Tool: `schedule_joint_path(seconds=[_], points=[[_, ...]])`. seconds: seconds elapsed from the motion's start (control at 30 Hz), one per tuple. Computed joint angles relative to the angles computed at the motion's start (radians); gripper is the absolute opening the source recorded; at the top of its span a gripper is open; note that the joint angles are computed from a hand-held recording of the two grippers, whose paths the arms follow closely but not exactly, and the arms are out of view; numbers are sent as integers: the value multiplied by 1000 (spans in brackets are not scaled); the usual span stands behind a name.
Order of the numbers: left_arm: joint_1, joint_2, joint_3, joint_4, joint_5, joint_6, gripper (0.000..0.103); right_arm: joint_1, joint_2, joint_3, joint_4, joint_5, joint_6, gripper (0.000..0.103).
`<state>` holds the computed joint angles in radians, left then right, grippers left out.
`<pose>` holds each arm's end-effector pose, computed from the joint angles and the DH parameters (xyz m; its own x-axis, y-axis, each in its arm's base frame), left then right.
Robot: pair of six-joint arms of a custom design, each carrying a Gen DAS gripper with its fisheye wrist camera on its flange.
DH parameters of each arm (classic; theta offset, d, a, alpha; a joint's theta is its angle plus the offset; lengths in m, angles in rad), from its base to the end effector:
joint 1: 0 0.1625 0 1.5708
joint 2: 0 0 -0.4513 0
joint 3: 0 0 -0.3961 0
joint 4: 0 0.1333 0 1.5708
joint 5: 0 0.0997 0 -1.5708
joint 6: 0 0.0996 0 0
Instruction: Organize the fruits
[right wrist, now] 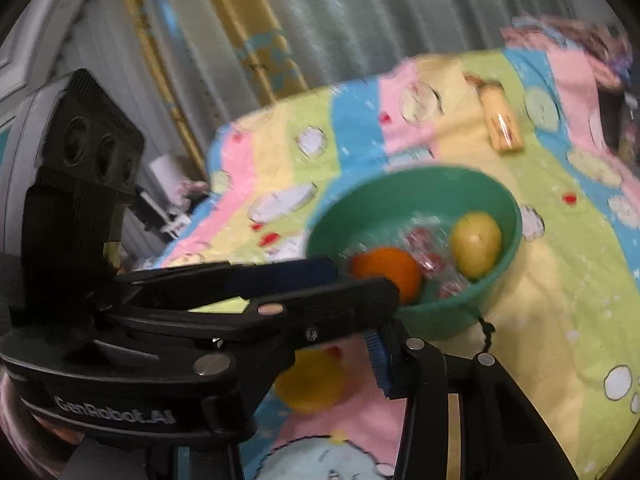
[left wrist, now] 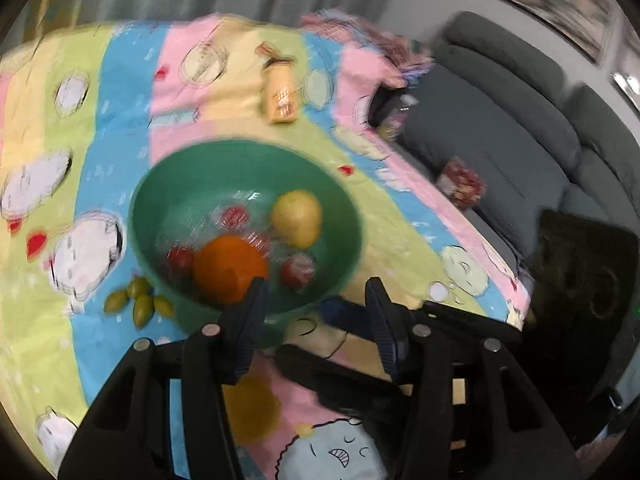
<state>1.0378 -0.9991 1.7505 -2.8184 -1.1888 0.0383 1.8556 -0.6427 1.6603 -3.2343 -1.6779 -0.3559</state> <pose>-0.1913 -0.6596 0.2378 -0.8716 0.3474 -0.3458 0.4806 0.7447 -0.4632 0.3168 -0.6456 0.0769 -0.8332 -0.4710 0.2897 -0.5491 0.6425 -0.5345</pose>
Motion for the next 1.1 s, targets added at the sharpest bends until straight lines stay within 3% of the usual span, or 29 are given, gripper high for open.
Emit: schedule_joint_path(seconds=[0.03, 0.1, 0.2, 0.27, 0.53, 0.73, 0.83, 1.1], points=[[14, -10, 11, -20, -29, -10, 54, -9, -7, 12, -6, 28, 6, 45], [11, -27, 37, -44, 7, -2, 59, -21, -24, 35, 6, 63, -2, 49], [21, -60, 74, -40, 20, -18, 71, -22, -34, 44, 44, 29, -24, 64], [36, -75, 89, -15, -5, -36, 78, -29, -37, 42, 98, 54, -18, 65], [64, -62, 84, 107, -20, -78, 68, -17, 24, -10, 231, 8, -29, 65], [60, -53, 84, 124, 23, -77, 67, -23, 52, -41, 276, -4, -14, 65], [80, -49, 82, 133, -2, -102, 60, -20, 60, -47, 271, -7, -29, 65], [71, -57, 103, 94, 20, -98, 60, -9, 70, -44, 219, -29, -62, 58]])
